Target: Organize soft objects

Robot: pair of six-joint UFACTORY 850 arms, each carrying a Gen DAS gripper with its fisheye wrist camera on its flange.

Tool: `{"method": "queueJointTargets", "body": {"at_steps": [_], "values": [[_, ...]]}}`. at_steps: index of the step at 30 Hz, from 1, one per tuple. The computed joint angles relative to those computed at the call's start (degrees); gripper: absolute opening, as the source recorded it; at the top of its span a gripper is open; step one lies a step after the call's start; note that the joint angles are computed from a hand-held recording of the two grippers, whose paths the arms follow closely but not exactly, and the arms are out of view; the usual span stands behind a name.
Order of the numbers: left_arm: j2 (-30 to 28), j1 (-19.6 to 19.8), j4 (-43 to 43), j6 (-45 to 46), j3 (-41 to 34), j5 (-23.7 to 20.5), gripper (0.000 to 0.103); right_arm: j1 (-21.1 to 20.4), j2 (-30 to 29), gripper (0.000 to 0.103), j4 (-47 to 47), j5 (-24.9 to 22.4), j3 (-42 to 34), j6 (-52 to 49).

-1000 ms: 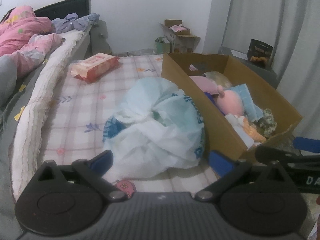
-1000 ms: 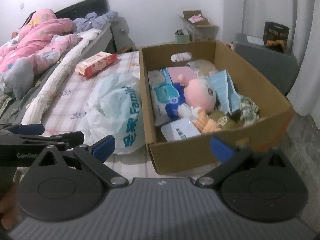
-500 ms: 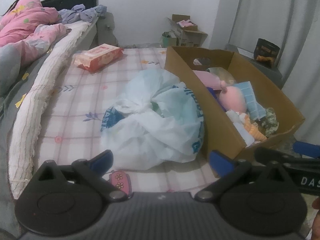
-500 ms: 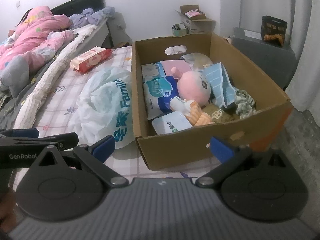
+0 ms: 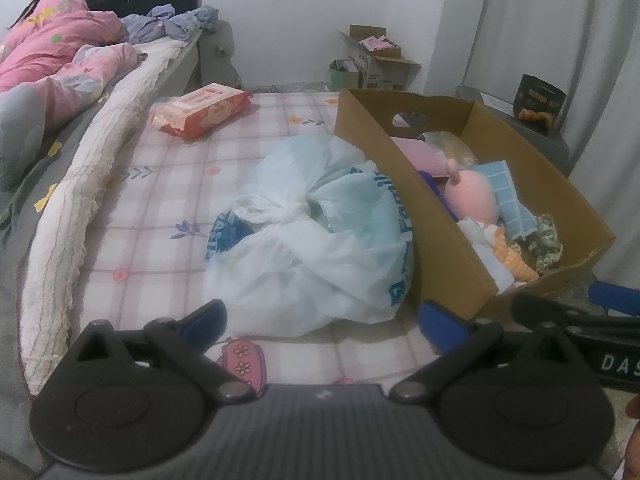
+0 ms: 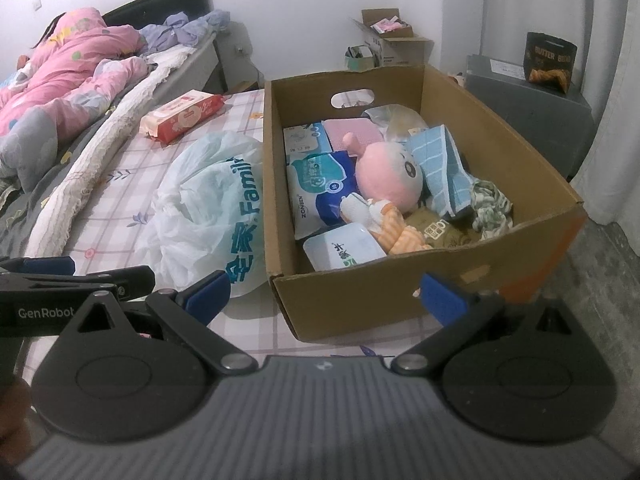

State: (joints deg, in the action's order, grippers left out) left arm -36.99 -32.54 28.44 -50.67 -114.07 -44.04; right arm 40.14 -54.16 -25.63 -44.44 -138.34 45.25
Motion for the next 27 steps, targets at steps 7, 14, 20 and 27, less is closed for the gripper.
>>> {"method": "queueJointTargets", "body": {"at_steps": [7,14,20,27], "values": [[-0.20,0.20,-1.05,0.42,-0.21,-0.35,0.102,-0.25,-0.79,0.102,0.90,-0.52,-1.28,-1.12],[-0.50,0.27,-1.71,0.93,-0.66,-0.78,0.102,-0.40,-1.48,0.102,1.58,-0.96,-2.24,-2.00],[-0.72,0.23,-1.96,1.05,-0.96,-1.09,0.102,-0.52,-1.45,0.102,1.90,-0.89,-2.07,-2.28],[-0.87,0.26,-2.33,1.29,-1.03,-1.19,0.102,-0.66,-1.24,0.102,2.30,-0.66,-1.55,-2.55]]}}
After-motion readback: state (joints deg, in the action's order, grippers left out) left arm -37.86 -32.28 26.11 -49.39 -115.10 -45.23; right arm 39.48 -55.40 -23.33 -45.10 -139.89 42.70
